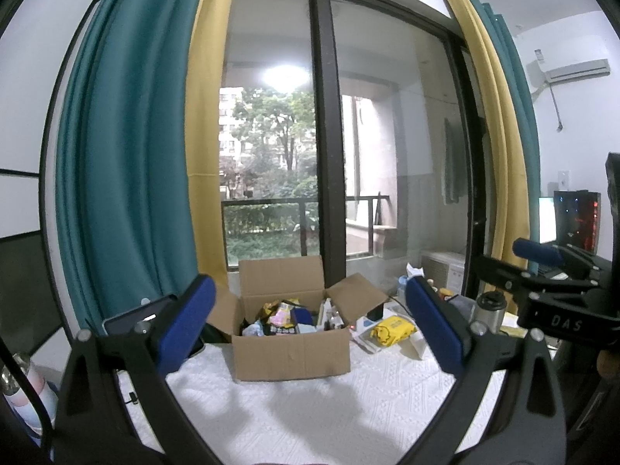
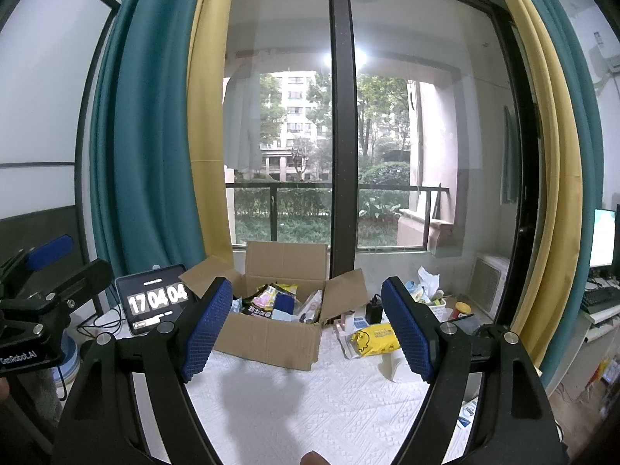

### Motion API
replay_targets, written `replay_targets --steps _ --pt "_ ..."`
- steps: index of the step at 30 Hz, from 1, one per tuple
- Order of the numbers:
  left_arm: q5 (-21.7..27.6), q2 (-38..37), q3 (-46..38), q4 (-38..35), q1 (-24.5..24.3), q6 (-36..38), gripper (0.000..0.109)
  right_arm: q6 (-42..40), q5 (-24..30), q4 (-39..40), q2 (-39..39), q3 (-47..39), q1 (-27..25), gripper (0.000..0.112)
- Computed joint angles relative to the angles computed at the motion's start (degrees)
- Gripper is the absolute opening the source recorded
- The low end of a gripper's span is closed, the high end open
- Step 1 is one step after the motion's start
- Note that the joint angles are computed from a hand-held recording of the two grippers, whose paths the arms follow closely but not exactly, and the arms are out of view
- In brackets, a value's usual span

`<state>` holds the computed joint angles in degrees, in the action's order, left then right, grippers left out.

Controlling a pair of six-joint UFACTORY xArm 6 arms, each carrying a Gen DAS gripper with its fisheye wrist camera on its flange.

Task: Organize snacks

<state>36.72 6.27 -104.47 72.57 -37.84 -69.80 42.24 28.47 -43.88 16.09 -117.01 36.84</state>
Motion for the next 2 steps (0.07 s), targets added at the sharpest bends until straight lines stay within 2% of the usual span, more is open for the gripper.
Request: replay_targets --steps 2 --pt "-1.96 1.02 -1.12 -1.47 0.81 0.79 0.099 -0.20 0.44 0.22 0.10 -0.16 0.12 0.082"
